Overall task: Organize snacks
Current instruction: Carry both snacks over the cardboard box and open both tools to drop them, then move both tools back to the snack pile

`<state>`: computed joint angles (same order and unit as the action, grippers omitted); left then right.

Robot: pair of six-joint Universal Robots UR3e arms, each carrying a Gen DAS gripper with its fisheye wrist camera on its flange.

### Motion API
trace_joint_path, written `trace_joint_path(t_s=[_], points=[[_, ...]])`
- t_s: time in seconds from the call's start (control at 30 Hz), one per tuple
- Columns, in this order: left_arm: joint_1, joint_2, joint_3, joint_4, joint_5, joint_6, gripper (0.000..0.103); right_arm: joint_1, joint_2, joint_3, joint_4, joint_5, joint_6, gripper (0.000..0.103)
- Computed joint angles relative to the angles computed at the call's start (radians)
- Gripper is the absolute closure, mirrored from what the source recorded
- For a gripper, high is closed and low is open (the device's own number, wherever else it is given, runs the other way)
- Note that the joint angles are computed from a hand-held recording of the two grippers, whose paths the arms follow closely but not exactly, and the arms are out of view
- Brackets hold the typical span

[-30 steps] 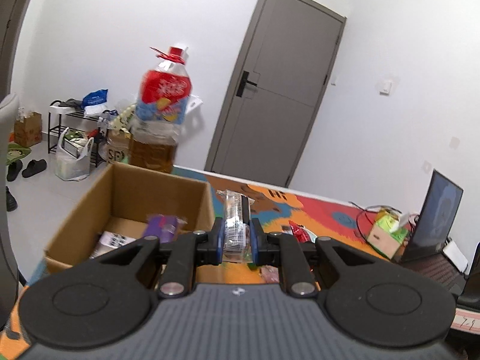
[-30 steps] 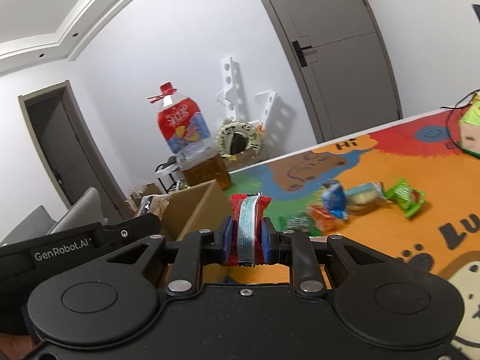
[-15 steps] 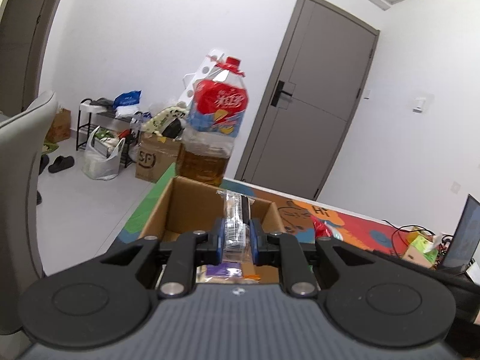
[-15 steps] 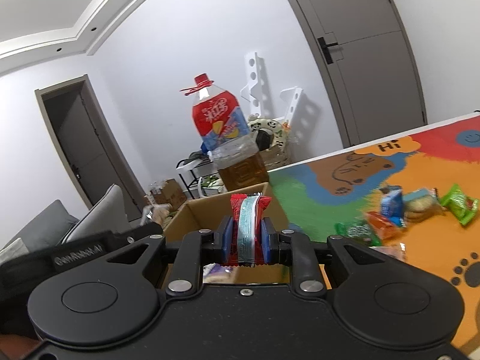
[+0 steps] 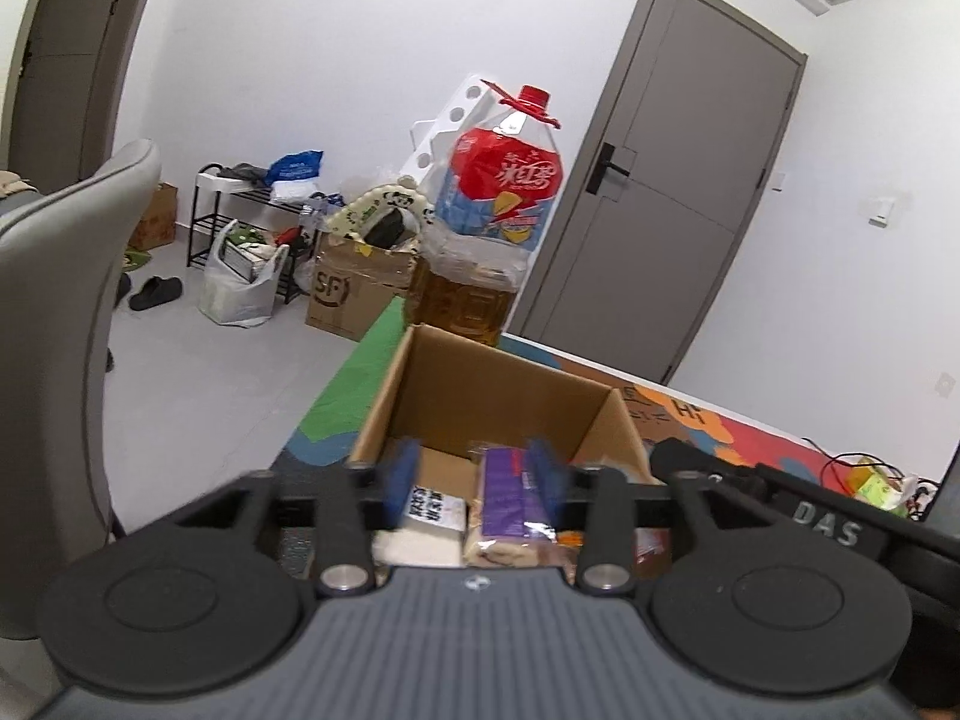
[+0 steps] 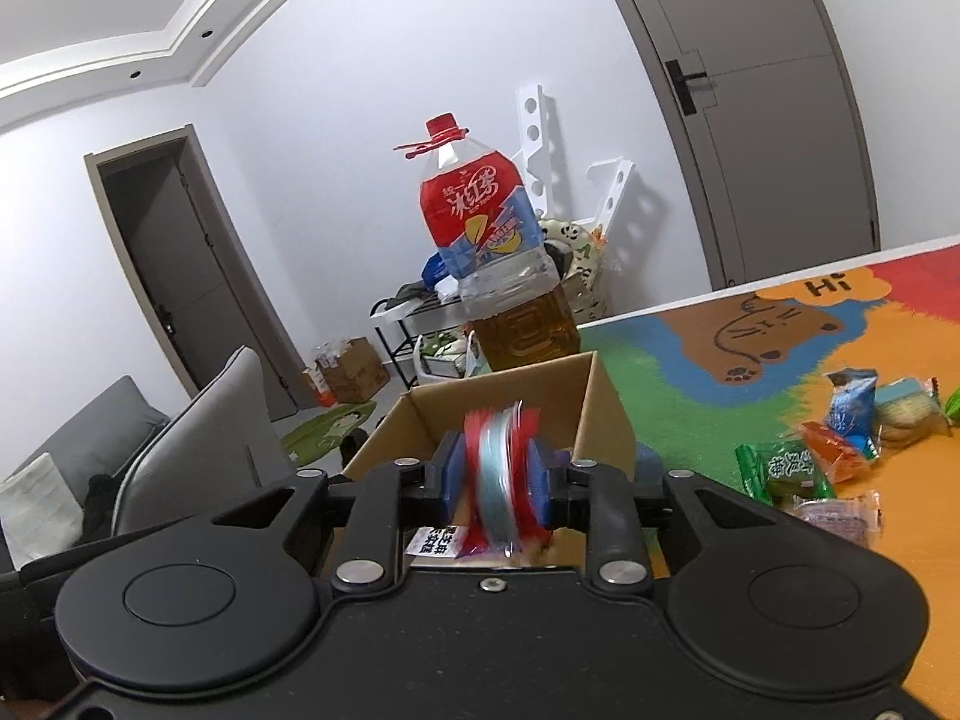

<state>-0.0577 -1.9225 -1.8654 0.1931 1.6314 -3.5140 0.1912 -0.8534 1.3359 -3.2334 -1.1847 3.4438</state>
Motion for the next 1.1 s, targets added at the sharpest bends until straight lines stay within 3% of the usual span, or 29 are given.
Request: trace_joint_path(t_s=[0.1, 0.13, 0.23, 0.33, 0.53, 0.63, 0.77, 0.9, 1.1], points=[[-0.037, -0.013, 0.015, 0.011, 0.089, 0.02, 0.03, -0.002, -0.027, 0.062, -0.06, -0.022, -0.004, 0.037], [-0.043, -0.014, 0.016, 0.016, 0.096, 0.023, 0.029, -0.003, -0.041, 0.09, -0.083, -0.034, -0.011, 0.027], [-0.058, -0.015, 0.013, 0.03, 0.097, 0.022, 0.026, -0.014, -0.078, 0.162, -0.122, -0.06, -0.019, 0.011], [-0.094, -0.031, 0.028, 0.047, 0.145, 0.015, 0.023, -0.035, -0.11, 0.232, -0.161, -0.079, -0.017, 0.003], [-0.156, -0.057, 0.063, 0.068, 0.211, -0.003, 0.022, -0.076, -0.166, 0.359, -0.251, -0.133, 0.023, 0.0], [-0.171, -0.057, 0.062, 0.092, 0.191, -0.017, 0.022, -0.087, -0.184, 0.414, -0.311, -0.18, 0.021, 0.0], [-0.219, -0.074, 0.139, -0.003, 0.253, -0.032, 0.022, -0.125, -0.214, 0.49, -0.39, -0.195, 0.018, 0.0], [-0.237, -0.08, 0.189, -0.08, 0.227, -0.016, 0.019, -0.19, -0.245, 0.567, -0.465, -0.143, 0.05, 0.0], [-0.28, -0.117, 0.259, -0.123, 0.231, 0.05, 0.009, -0.246, -0.292, 0.614, -0.418, -0.137, 0.014, 0.0]])
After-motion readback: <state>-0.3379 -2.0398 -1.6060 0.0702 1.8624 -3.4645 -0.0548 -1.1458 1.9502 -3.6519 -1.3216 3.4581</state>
